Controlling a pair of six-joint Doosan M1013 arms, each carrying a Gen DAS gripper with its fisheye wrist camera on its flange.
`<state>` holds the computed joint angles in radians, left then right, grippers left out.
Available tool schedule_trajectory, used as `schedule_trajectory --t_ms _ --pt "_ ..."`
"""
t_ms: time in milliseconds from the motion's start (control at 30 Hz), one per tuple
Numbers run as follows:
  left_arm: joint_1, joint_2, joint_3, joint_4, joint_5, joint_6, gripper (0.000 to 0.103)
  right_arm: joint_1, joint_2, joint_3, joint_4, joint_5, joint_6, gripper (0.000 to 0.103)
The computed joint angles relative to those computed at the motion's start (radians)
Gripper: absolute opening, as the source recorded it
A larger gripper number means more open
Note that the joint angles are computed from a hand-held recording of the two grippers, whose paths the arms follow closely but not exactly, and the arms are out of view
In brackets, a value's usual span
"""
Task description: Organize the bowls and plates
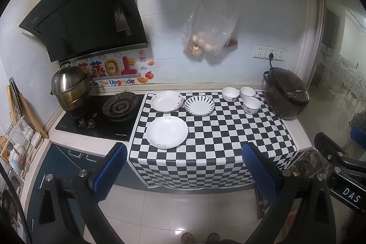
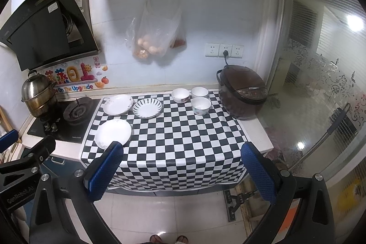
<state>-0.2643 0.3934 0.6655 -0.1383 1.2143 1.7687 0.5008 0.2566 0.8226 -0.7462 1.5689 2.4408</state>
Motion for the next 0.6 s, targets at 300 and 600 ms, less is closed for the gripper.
schedule_trajectory --t_ms 300,600 --pt "-0.013 -0.004 0.008 0.009 -0.012 -0.01 0.103 -0.004 0.001 0.001 -0.003 0.0 -0.004 0.103" --pt "-0.015 0.0 0.0 0.013 -0.014 -0.012 0.103 -0.006 -0.005 0.006 -0.002 -0.008 -0.011 0.103"
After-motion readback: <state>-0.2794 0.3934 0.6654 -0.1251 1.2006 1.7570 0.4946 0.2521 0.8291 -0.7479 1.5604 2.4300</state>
